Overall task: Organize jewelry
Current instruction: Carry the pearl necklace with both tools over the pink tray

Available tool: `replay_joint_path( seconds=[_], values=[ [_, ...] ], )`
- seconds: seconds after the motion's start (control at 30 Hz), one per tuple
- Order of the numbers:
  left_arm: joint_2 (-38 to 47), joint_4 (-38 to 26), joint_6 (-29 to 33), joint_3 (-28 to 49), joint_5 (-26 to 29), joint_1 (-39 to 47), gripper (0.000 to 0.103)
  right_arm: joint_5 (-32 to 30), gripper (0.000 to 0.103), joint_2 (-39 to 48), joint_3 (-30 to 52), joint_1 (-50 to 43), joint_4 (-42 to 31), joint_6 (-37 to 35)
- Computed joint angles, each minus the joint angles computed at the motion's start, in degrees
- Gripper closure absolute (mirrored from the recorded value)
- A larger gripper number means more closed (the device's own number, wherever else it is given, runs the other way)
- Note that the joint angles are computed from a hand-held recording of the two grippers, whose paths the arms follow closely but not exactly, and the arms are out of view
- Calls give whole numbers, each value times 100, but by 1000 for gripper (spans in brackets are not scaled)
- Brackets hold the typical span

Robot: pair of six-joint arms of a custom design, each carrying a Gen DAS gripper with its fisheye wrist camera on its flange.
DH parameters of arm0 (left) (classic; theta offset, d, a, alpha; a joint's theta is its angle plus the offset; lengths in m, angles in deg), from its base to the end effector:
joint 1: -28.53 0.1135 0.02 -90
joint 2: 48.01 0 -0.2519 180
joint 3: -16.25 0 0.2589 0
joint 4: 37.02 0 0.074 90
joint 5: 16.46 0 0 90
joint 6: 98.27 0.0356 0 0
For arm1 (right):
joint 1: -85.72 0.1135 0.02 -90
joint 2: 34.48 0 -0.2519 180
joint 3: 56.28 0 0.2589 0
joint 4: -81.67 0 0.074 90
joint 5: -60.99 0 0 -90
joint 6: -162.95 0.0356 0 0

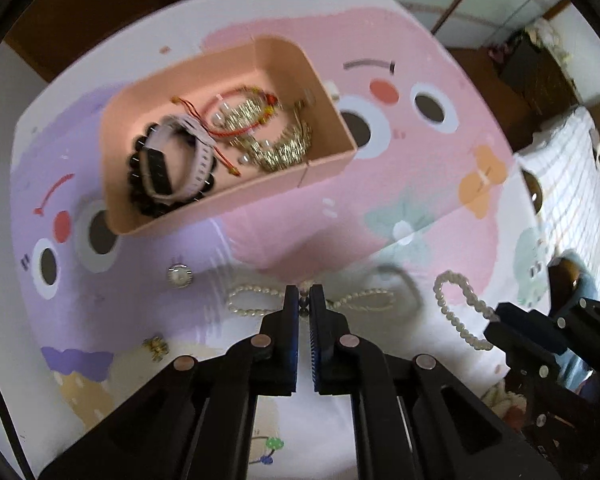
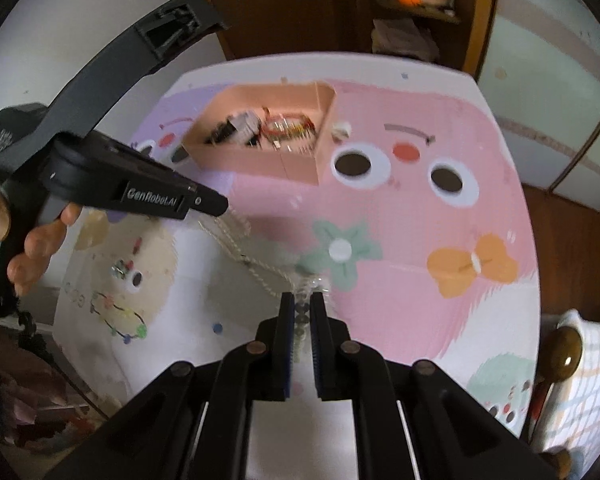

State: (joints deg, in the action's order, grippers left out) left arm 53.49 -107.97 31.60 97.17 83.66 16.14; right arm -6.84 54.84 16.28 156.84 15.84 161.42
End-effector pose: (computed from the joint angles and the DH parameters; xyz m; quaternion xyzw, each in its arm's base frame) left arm 0.3011 -0.0726 0.1603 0.4376 0.8947 -0.0888 0.0080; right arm 0.1029 0.2594 0.1847 0.1600 0.9662 0.0284 0.2001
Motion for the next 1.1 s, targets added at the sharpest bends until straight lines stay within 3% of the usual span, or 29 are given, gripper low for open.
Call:
replay_joint_path(
  seconds=[0.13,0.3,0.57,0.7,0.87,1.1],
  values=[
    [-380,-440,110,292,223,274,100,285,96,-32,483,-132,-440,-338],
    [-711,-1012,-183,991,538,245,100,675,96,-126,1114,-431,-952,-842],
    [-382,-2125,-479,3144,1153,581,100,1103,96,-176,1966,-1116,-1349,-1702],
    [-110,-2340,-742,3908,1310,572,100,1127,96,-151,2168,-1496,-1264,-2112],
    [333,-2332,-1121,4584,1332,497,100,1031,96,-65,2226,-1960,-903,-2561],
    [774,-1695,-1500,4383,1118,358,100,555,96,183,2059,-2569,-172,-3012]
  ],
)
